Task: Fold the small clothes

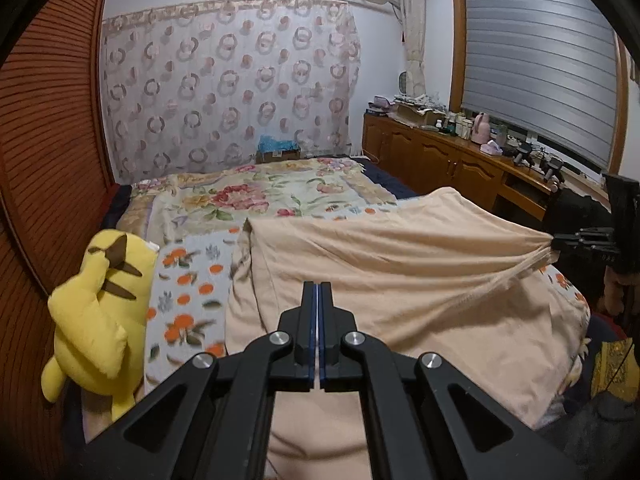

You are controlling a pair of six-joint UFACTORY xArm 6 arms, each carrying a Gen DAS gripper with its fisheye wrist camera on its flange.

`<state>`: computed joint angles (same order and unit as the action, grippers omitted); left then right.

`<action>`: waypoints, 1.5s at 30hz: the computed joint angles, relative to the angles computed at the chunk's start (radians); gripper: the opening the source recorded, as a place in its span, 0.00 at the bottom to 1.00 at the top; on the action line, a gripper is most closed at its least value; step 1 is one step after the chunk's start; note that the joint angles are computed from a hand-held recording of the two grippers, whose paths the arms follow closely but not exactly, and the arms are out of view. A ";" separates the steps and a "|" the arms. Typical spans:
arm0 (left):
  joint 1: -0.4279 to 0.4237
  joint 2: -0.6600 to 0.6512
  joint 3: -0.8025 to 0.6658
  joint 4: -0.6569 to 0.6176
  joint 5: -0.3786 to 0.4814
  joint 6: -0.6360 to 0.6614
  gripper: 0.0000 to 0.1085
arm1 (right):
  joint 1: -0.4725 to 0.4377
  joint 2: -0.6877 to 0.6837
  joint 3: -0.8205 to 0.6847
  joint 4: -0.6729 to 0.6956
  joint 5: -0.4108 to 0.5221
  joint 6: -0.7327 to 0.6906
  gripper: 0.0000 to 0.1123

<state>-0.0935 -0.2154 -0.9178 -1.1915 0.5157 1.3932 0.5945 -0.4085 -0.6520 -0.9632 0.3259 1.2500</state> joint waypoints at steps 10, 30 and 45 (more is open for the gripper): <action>-0.049 0.121 -0.016 0.117 -0.052 -0.101 0.30 | 0.007 0.016 0.006 0.005 0.042 0.000 0.02; -0.072 0.315 -0.178 0.372 -0.057 -0.383 0.01 | -0.068 0.062 0.024 -0.102 -0.044 0.112 0.02; 0.016 -0.091 0.035 0.091 0.035 -0.104 0.01 | 0.082 -0.124 0.040 -0.026 0.096 0.013 0.02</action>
